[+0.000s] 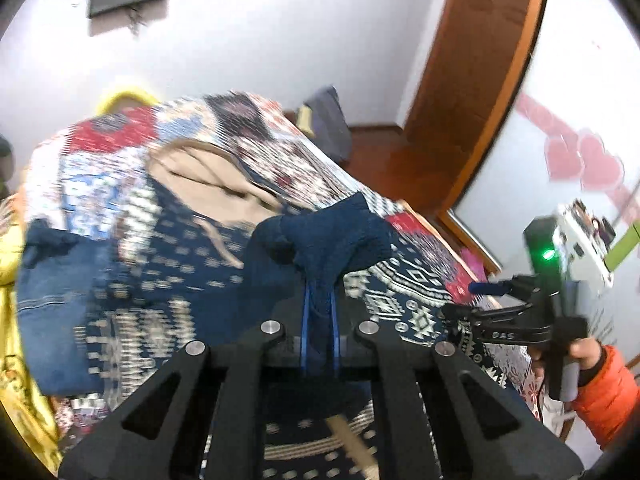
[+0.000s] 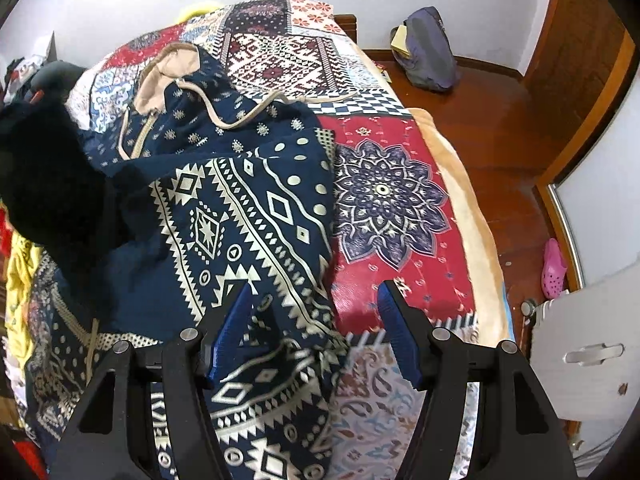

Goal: Fold large clothes

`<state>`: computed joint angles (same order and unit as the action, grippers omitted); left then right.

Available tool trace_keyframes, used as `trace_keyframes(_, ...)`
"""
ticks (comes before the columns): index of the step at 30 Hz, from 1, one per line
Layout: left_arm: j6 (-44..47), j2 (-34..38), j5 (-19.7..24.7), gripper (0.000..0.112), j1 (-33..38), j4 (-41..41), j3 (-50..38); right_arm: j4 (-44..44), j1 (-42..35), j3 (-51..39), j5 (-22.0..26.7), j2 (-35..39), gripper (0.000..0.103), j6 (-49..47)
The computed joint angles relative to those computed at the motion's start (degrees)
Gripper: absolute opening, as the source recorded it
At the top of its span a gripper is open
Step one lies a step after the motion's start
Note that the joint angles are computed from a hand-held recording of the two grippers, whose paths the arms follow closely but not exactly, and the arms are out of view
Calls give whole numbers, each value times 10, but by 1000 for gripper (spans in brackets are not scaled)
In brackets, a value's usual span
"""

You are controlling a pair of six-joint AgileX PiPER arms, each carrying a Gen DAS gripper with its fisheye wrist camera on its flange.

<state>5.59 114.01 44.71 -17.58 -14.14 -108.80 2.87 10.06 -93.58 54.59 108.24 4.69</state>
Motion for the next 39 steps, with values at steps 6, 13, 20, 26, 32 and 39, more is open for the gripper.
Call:
trace_keyframes(6,21,-76,-22,7,76,-25,86,-32,19,-40,33,52,61,27)
trace_keyframes(13,63,-106,-29,7,164,-86,190,-73,37,-35,32,52,64,49)
trace_keyframes(20,124,-121,-54,8,212,-146,302,-75,38,-39,38,55,67,54)
trace_keyframes(26,26,-122,-82,9,192,0,358,-89,41,-44,42,60,68,65)
trace_keyframes(32,-13,-125,-74,9,176,126,379,-84,40,-67,68,69,68,68)
trace_keyframes(39,-20,-163,-43,47,175,164,347,-94,41,-134,110,66,68,65)
